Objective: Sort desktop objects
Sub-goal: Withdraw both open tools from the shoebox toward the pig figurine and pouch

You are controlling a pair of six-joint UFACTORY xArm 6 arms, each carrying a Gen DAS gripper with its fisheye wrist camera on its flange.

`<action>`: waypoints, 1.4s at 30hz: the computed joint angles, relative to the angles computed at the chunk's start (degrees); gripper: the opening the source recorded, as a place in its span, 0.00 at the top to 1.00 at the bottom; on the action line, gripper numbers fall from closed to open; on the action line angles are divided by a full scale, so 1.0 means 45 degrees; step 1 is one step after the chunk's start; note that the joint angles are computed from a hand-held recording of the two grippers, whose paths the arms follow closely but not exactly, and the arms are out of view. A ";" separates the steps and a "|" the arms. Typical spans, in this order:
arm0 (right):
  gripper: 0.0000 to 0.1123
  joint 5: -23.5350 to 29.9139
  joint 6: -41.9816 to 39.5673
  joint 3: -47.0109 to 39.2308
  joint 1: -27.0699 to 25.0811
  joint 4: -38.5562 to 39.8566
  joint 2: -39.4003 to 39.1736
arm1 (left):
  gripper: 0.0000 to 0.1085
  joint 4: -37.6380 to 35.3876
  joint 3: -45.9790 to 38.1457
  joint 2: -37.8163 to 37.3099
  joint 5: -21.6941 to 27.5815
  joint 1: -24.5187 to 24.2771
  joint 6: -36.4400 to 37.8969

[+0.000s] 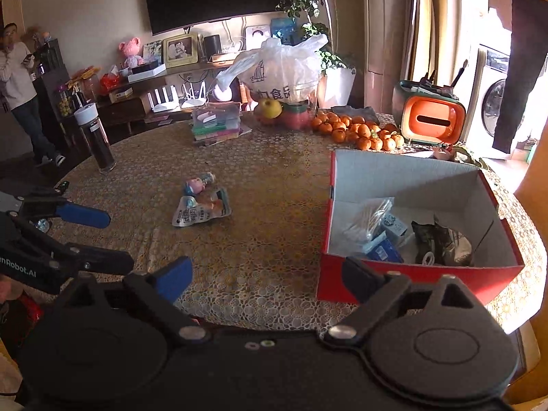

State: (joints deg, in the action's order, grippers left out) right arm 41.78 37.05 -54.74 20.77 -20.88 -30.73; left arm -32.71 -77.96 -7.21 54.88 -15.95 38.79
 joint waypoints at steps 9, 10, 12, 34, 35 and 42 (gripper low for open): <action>0.16 -0.0103 -0.0244 -0.0820 0.0399 0.0667 0.1393 | 0.19 0.0309 0.0070 0.0419 0.0677 0.0735 -0.0149; 0.16 -0.0091 -0.0265 -0.0851 0.0435 0.0753 0.1502 | 0.19 0.0429 0.0183 0.0413 0.0702 0.0784 -0.0275; 0.16 -0.0050 -0.0308 -0.0880 0.0513 0.1035 0.1726 | 0.18 0.0612 0.0332 0.0440 0.0843 0.0875 -0.0450; 0.16 -0.0576 -0.1823 -0.1629 0.0116 0.2957 0.3820 | 0.18 0.1178 -0.0540 0.2259 0.0555 0.1199 -0.1149; 0.16 -0.0570 -0.2047 -0.1797 0.0053 0.3152 0.4067 | 0.18 0.1296 -0.0794 0.2509 0.0559 0.1203 -0.1253; 0.16 -0.0388 -0.3481 -0.3153 -0.0198 0.4189 0.5786 | 0.18 0.1830 -0.2791 0.4396 0.0729 0.1338 -0.1911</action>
State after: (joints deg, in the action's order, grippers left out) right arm 40.04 21.39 -68.92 19.88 -2.03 -4.69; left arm -24.48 -90.52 12.57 58.16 -9.93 30.19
